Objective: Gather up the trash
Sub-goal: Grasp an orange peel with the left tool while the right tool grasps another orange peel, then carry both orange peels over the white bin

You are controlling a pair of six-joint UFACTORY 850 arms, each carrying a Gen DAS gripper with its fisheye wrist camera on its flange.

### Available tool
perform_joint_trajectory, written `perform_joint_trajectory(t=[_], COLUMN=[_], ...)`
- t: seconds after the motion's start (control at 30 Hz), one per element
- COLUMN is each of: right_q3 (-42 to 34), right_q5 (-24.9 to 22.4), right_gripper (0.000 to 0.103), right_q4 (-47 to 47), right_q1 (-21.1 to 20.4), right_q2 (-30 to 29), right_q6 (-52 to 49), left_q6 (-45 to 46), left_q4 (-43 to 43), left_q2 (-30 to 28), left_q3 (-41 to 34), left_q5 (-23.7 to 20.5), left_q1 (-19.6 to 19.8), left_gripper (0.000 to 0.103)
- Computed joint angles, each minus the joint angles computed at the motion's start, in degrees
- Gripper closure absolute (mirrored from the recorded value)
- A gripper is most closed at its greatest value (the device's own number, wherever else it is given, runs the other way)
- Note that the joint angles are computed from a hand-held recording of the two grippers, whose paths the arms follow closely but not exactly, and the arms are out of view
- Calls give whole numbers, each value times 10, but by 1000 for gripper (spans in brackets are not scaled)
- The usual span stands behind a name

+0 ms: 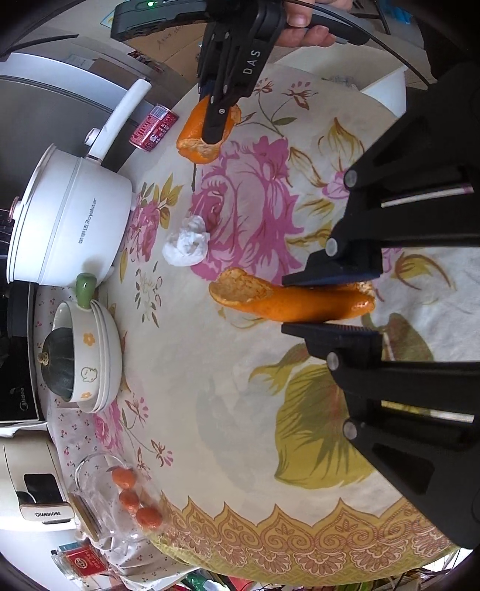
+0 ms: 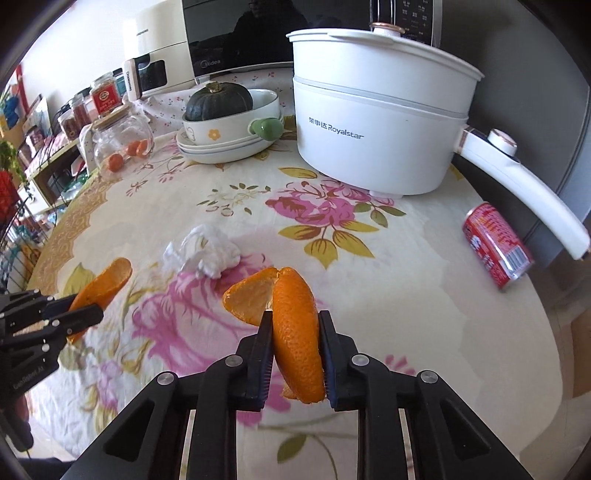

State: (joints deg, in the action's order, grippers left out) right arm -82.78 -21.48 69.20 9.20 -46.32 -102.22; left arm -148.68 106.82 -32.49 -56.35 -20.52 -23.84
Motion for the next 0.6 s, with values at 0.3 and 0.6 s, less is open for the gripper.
perform_joint_trajectory(t=[0.3, 0.6], right_q3=[79, 145], right_q5=[-12, -35], right_gripper=[81, 81], right_q4=[44, 69], right_q1=[-33, -68], right_q2=[67, 129], right_q6=[-71, -121], left_q6=[-40, -133], left_q4=[-1, 46], left_q2=[40, 77], left_q3=[37, 70], left_q5=[-7, -16], left_q1=[-39, -73], left_gripper=[84, 84])
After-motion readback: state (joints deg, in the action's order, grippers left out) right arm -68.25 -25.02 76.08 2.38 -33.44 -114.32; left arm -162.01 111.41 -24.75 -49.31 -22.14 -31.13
